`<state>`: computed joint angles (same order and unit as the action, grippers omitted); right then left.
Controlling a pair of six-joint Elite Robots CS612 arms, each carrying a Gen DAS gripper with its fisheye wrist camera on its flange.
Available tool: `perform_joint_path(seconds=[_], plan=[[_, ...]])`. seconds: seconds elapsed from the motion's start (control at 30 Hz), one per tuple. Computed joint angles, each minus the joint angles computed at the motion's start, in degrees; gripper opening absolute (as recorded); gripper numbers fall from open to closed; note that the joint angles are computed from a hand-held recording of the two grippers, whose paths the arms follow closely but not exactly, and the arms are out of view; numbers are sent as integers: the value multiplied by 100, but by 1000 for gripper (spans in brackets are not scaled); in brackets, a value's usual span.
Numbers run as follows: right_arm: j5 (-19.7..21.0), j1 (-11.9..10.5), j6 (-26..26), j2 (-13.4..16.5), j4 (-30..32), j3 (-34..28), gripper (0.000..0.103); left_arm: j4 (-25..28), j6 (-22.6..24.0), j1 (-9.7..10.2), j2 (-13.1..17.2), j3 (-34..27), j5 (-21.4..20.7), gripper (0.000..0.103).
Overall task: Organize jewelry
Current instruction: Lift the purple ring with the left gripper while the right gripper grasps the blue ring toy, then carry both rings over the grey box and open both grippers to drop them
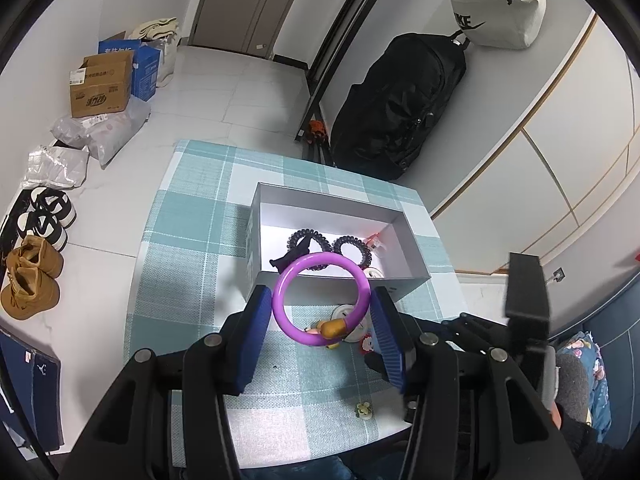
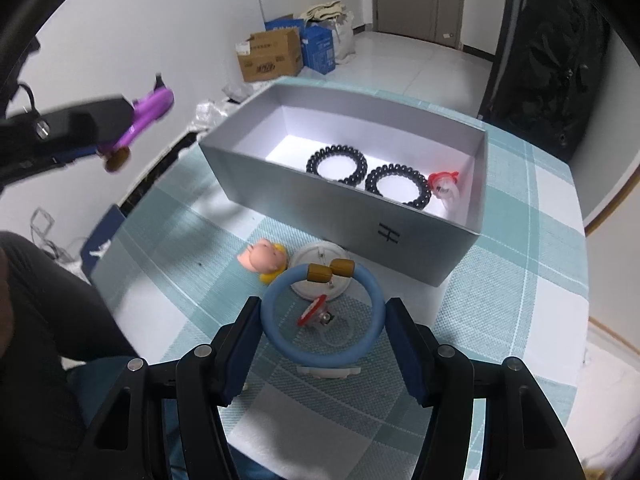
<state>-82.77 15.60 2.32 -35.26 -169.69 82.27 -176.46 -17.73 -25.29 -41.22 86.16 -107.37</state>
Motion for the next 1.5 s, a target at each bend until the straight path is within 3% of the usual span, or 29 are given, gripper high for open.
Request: perform_joint_path(seconds=[0.33, 0.57, 0.93, 1.5], plan=[[534, -138, 549, -186, -658, 309, 61, -27, -23, -36, 21, -32, 29, 46], [753, -193, 732, -197, -1065, 270, 61, 31, -149, -41, 77, -150, -4, 46], [1136, -377, 1422, -98, -1716, 92, 61, 383, -167, -81, 243, -553, -25, 46], [1504, -536, 1810, 226, -1129, -515, 61, 1275, -284, -66, 631, -1318, -231, 46]])
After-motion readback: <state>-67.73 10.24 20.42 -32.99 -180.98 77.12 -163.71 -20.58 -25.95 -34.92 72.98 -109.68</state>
